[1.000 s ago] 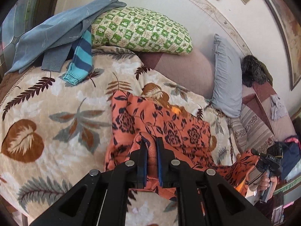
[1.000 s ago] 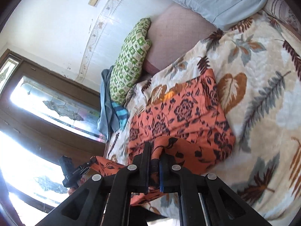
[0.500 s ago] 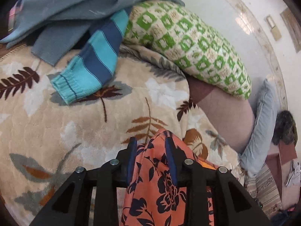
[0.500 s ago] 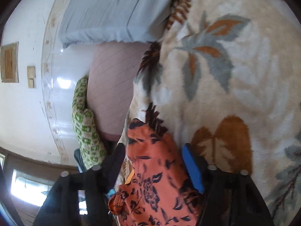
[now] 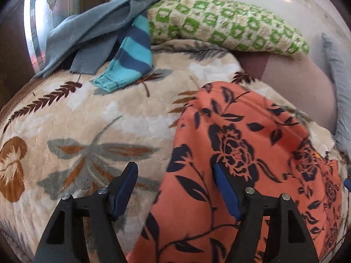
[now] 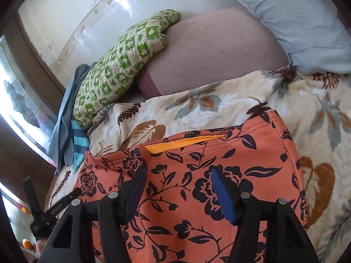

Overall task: Fold small clothes
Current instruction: 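Grasp the folded dress edge with the right gripper and press it flat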

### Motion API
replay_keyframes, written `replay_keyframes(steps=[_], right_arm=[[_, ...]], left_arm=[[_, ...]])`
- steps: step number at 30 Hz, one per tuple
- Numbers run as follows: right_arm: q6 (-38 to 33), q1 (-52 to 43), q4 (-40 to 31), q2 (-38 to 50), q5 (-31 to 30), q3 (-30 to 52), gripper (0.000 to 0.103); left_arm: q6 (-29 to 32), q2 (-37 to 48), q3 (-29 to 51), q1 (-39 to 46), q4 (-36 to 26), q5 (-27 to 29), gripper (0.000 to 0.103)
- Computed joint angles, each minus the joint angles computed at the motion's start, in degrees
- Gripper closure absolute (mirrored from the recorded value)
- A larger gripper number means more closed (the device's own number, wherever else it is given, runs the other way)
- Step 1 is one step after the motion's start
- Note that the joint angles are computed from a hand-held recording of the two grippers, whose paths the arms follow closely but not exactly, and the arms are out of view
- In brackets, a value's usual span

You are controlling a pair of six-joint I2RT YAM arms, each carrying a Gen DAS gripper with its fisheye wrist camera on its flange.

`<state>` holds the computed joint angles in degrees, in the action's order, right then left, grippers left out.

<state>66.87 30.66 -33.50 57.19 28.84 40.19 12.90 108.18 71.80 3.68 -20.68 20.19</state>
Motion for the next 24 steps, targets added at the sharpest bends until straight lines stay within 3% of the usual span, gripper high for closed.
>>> replay_keyframes(steps=[3, 6, 9, 11, 15, 17, 19, 20, 22, 24], right_arm=[[-2.8, -5.7, 2.0, -1.9, -6.4, -3.0, 0.041], [-6.9, -4.8, 8.7, 6.9, -10.1, -0.4, 0.049], [-12.7, -1.3, 6.0, 23.5, -10.4, 11.1, 0.064], [-14.3, -3.8, 3.4, 34.4, -14.1, 19.0, 0.065], [-17.9, -10.0, -3.5, 46.0, -11.3, 30.9, 0.071], [-15.9, -14.2, -3.5, 44.9, -14.3, 31.0, 0.078], [-12.9, -14.5, -11.9, 45.0, -4.3, 33.8, 0.079], [-12.0, -15.1, -11.1, 41.7, -3.0, 30.8, 0.079], [-11.1, -17.1, -3.9, 29.7, -6.7, 19.2, 0.078], [-8.4, -17.8, -5.3, 18.7, -7.0, 11.4, 0.075]], left_arm=[[-3.7, 3.6, 4.6, 0.7, -3.3, 2.0, 0.028], [-3.7, 1.8, 2.0, -1.0, 0.0, -1.8, 0.028], [-3.5, 1.2, 0.9, -1.8, 1.5, -3.3, 0.028], [-4.0, 1.6, 1.6, -1.7, 0.9, -3.2, 0.028], [-3.9, 2.4, 3.0, -1.7, -0.1, -3.1, 0.028], [-4.1, 2.3, 2.8, -1.7, 1.1, -3.7, 0.028], [-4.6, 2.6, 3.3, -1.5, 1.1, -3.8, 0.028], [-4.8, 2.9, 3.8, -1.4, 0.4, -3.6, 0.028], [-5.2, 2.3, 3.7, -1.2, 0.4, -3.7, 0.028], [-5.6, 0.8, 2.2, -1.1, 2.3, -4.9, 0.028]])
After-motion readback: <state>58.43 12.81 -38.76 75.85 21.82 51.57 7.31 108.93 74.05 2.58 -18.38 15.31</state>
